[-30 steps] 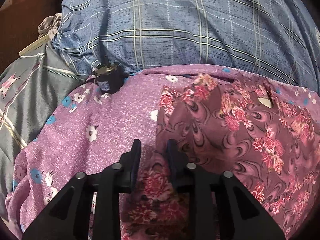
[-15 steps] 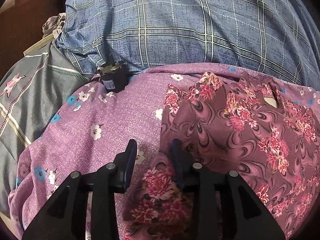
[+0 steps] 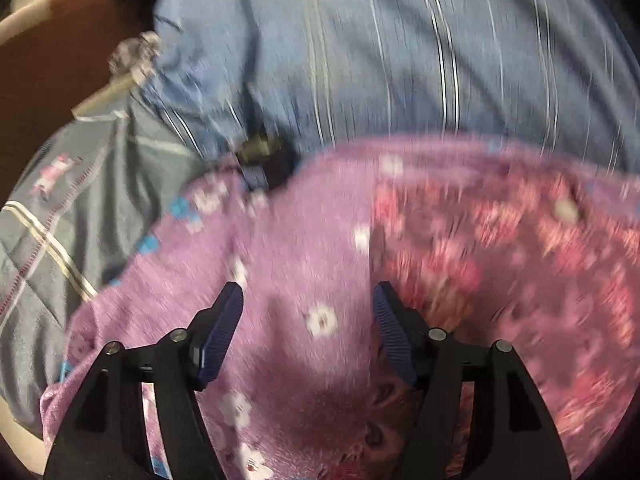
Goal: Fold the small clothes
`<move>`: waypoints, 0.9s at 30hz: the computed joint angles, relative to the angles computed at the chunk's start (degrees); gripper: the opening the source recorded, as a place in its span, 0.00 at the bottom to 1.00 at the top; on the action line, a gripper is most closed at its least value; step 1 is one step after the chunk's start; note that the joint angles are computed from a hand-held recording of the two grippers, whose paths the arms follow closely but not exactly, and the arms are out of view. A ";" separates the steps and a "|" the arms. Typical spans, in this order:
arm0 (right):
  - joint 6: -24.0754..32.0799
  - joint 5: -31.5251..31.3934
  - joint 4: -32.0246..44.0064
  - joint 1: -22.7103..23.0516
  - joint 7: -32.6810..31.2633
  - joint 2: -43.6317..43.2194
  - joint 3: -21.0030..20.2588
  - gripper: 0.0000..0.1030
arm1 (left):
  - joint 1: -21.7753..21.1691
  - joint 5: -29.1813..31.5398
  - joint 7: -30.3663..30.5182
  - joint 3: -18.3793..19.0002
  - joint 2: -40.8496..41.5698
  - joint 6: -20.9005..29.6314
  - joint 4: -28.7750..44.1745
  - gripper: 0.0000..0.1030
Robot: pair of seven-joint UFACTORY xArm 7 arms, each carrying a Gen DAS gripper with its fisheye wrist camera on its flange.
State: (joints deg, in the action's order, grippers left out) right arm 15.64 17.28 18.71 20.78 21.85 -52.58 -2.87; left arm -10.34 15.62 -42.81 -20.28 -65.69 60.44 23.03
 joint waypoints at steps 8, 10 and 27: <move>0.17 0.75 -1.42 -6.19 2.31 -1.72 2.48 0.31 | -0.18 1.33 -2.07 -2.44 -3.01 -4.03 0.08 0.72; -4.31 -0.43 -1.88 -2.78 0.08 -2.57 1.11 0.30 | -1.01 0.96 -0.88 -2.70 -0.84 -4.45 0.50 0.73; 7.51 6.16 6.81 15.10 -14.16 13.84 -5.90 0.25 | -6.24 -1.52 1.84 -3.73 8.40 -5.23 3.25 0.81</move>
State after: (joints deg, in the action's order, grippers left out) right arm 23.15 23.45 25.52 35.87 7.70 -38.74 -8.77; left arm -16.58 14.10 -40.97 -24.00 -57.28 55.21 26.29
